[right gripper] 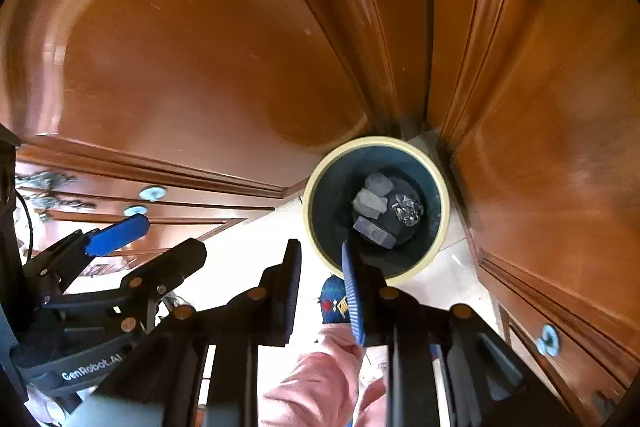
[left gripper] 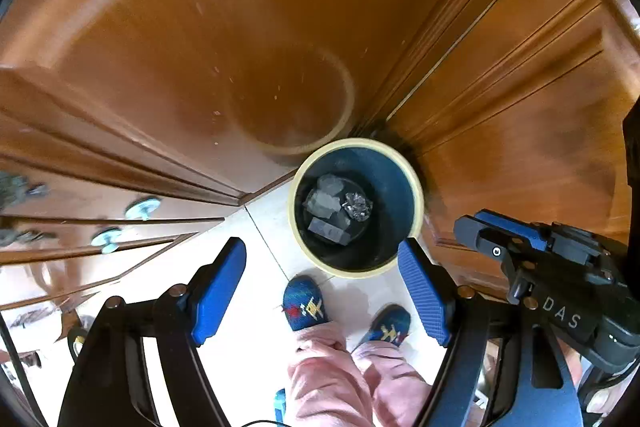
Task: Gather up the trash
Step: 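Carry box and tissue down over the bin and open both tools, then raise both tools back toward the counter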
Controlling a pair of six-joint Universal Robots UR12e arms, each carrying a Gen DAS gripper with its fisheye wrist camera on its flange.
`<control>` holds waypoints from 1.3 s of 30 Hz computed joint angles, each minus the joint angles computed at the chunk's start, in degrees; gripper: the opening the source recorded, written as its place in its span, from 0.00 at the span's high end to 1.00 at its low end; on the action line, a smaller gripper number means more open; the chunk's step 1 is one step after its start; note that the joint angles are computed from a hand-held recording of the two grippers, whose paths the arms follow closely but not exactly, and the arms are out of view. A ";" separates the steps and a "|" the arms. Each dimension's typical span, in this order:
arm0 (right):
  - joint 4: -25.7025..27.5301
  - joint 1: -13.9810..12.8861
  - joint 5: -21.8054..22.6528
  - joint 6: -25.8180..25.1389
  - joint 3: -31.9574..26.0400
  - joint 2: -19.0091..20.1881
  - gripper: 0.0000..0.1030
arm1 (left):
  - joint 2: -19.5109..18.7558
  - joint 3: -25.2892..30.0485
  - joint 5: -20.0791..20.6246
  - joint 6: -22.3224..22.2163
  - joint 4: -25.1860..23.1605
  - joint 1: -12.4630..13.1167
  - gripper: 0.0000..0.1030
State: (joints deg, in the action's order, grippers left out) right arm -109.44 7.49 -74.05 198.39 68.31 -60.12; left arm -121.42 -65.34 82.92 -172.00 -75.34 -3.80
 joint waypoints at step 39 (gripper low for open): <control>-7.23 -4.28 -2.66 -4.61 -20.66 -3.42 0.79 | -1.11 31.12 3.18 9.07 -0.44 -3.98 0.25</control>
State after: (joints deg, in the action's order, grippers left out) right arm -116.68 3.21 -76.71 193.79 47.65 -63.53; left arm -122.53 -34.22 86.10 -162.93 -75.78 -7.79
